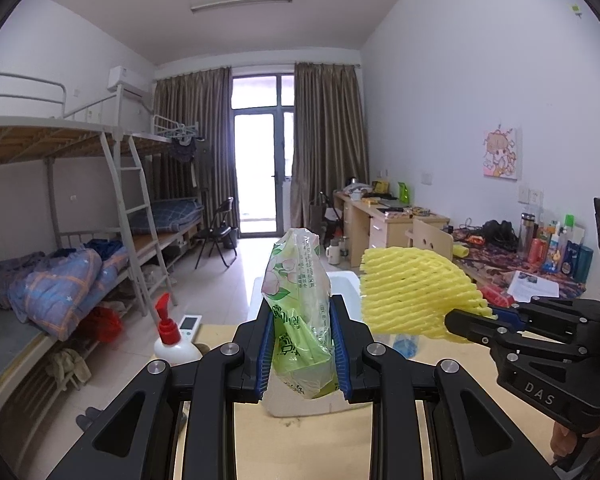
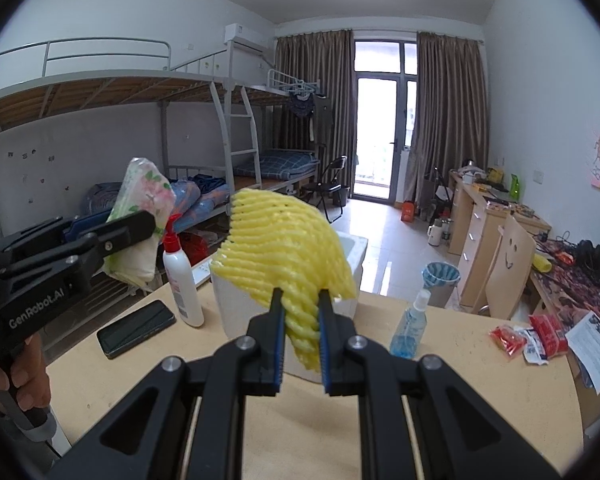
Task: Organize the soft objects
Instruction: 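Lift and carry the foam net and green bag with both tools over the foam box, then open the right tool to drop the yellow foam net into the box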
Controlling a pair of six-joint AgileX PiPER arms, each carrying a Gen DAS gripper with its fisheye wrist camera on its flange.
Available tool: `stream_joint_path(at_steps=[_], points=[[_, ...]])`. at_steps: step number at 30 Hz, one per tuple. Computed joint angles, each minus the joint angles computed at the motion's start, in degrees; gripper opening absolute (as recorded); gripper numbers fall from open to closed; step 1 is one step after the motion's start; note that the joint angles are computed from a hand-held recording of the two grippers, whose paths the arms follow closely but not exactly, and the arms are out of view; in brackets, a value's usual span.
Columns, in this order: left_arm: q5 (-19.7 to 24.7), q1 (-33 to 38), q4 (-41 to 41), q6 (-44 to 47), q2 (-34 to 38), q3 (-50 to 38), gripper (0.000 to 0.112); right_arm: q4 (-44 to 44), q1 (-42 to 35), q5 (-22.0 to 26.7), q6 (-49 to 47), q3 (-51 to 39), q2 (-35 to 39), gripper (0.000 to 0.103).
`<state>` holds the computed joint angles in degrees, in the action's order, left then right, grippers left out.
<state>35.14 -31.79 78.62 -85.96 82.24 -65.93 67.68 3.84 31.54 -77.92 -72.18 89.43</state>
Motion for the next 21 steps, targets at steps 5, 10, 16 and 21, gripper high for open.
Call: stream_joint_path(at_steps=[5,10,16,21], points=[[-1.56,1.91,0.18,1.2,1.02,-2.13,0.028,-1.87,-0.02,1.12,2.64,-5.0,2.97,0.017],[-3.36,3.92,-1.91,4.6,3.36,-5.98,0.028,-3.37,0.4,1.96,4.84,-9.61,6.37,0.017],[-6.15,6.97,-5.4,9.16,6.86,-11.12,0.028,-7.02,1.12,2.81,9.76,-16.08,11.58,0.017],[-8.63,9.74,-8.18,12.26,10.18,-14.61,0.028,-12.01,1.98,3.67,15.77,-22.74,16.44,0.017]])
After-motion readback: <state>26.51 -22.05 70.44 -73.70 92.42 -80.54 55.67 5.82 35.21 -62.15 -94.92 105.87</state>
